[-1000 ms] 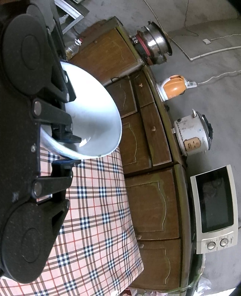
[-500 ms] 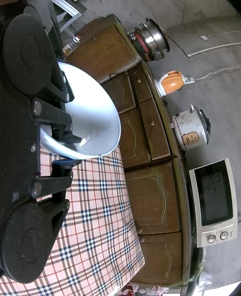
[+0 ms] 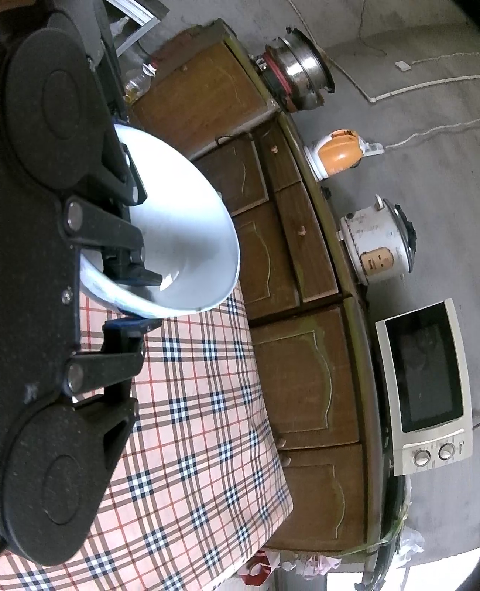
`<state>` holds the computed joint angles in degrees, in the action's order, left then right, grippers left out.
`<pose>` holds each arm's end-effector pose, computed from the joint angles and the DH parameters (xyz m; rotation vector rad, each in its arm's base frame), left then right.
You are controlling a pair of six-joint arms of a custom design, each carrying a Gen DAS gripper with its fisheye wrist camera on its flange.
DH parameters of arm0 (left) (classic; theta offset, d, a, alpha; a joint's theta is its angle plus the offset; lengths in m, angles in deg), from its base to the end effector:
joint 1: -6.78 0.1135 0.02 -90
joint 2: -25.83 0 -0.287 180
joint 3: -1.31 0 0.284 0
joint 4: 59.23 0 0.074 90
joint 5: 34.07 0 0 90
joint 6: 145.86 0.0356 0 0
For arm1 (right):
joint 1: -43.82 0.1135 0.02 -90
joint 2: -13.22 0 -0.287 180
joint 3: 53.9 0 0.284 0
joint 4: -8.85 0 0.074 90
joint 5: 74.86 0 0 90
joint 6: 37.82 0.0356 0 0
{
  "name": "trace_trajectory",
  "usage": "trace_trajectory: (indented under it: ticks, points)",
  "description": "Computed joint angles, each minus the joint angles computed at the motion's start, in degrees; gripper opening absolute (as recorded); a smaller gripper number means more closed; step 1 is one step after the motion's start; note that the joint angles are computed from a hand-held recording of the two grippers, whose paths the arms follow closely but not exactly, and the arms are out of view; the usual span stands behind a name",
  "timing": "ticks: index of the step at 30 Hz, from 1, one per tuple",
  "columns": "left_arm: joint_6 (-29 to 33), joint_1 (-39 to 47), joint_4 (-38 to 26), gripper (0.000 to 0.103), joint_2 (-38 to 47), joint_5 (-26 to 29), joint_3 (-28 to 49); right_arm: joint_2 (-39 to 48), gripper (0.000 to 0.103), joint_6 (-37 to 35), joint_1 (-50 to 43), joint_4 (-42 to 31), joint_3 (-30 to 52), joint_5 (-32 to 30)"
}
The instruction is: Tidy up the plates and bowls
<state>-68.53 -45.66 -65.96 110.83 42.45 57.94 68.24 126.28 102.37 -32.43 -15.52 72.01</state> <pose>0.2100 -0.2595 0.2020 0.6176 2.1023 -0.3935 0.1179 0.1356 0.1881 0.5875 1.9677 0.0931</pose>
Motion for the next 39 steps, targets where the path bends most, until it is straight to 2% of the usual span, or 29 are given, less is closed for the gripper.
trace_trajectory:
  ticks: [28, 35, 39]
  points:
    - [-1.1, -2.6, 1.0, 0.021, -1.6, -1.3, -2.7, 3.1, 0.023, 16.3, 8.0, -13.3, 2.0, 4.0]
    - [-1.3, -3.6, 1.3, 0.021, -2.5, -2.2, -3.7, 3.5, 0.023, 17.2, 8.4, -14.0, 2.2, 4.1]
    - [-1.3, -3.9, 1.2, 0.021, -2.7, -2.5, -3.9, 4.0, 0.023, 21.8, 10.8, -17.4, 2.2, 4.7]
